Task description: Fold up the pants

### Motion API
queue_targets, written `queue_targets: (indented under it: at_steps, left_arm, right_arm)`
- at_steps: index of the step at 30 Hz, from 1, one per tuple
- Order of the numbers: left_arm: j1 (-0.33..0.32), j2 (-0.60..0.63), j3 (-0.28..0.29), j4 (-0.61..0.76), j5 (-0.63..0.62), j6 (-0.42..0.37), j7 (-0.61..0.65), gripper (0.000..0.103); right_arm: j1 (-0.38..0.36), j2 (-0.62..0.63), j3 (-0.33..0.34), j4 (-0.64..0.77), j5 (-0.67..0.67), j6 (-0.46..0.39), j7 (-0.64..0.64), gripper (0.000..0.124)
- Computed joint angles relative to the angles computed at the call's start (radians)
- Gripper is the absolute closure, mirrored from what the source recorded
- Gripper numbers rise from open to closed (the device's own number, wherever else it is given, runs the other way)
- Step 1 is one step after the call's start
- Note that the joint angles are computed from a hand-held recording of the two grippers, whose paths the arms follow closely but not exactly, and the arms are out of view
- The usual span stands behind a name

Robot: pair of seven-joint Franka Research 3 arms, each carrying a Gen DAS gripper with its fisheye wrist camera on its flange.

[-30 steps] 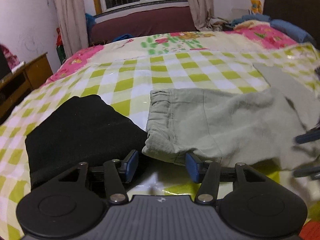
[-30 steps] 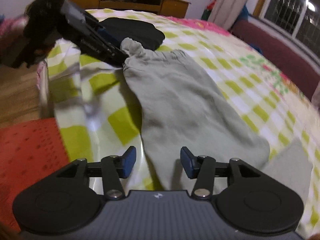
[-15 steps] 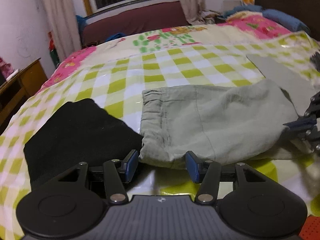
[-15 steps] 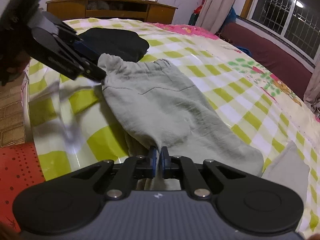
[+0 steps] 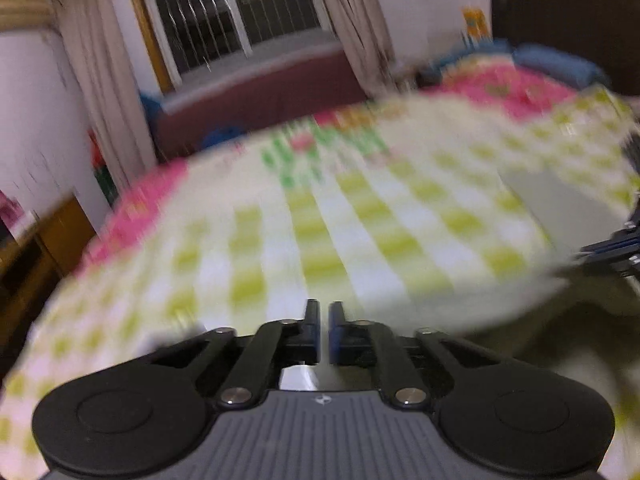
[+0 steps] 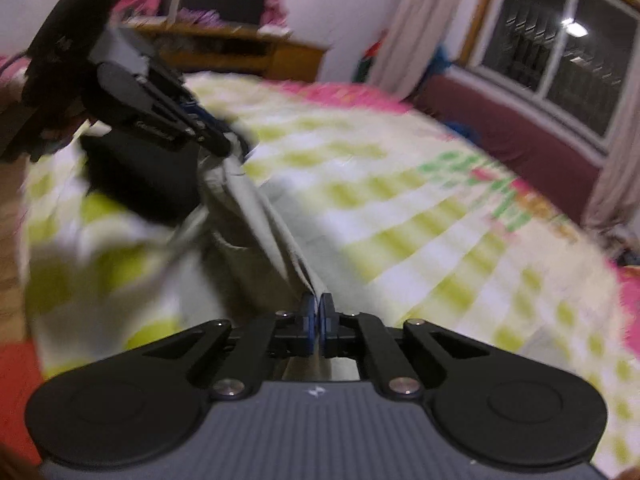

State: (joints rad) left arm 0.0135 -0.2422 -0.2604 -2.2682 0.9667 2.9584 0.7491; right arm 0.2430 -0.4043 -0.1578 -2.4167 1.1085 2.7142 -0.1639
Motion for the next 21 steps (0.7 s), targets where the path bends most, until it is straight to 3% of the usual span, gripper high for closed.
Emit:
queue_targets:
  at_steps: [2, 4, 7, 10, 12, 14, 18, 21]
  left_arm:
    - [0.055, 0.003, -0.017, 0.035, 0.095, 0.067, -0.109, 0.083]
    - [0.059, -0.006, -0.005, 0.023, 0.091, 0.087, -0.125, 0.083]
    - [-0.010, -0.028, 0.046, -0.080, -0.052, 0.079, -0.017, 0.083]
    - [-0.105, -0.056, 0.088, -0.199, -0.255, 0.041, 0.108, 0.081]
    - [-0.110, -0.092, 0.066, -0.268, -0.310, 0.030, 0.113, 0.079]
    - [-0.105, -0.143, 0.042, -0.335, -0.343, 0.024, 0.100, 0.078]
    - [-0.074, -0.186, 0.014, -0.386, -0.378, 0.032, 0.091, 0.076]
    - [-0.044, -0.207, 0.008, -0.411, -0.395, 0.066, 0.074, 0.076]
  right_arm:
    - [0.003, -0.020, -0.017, 0.031, 0.036, -0.006, -0.004, 0.122]
    - [-0.006, -0.051, -0.020, 0.024, 0.027, -0.036, 0.020, 0.122]
    - [-0.046, -0.087, 0.001, -0.058, -0.103, -0.146, 0.132, 0.122]
    - [-0.064, -0.075, 0.047, -0.161, -0.233, -0.151, 0.175, 0.122]
    - [-0.069, -0.058, 0.086, -0.206, -0.330, -0.076, 0.175, 0.121]
    - [-0.006, -0.091, 0.045, -0.251, -0.292, 0.045, 0.052, 0.116]
    - [0.094, -0.178, -0.031, -0.282, -0.274, 0.108, -0.109, 0.109]
    - [0.196, -0.226, -0.076, -0.297, -0.246, 0.091, -0.220, 0.091]
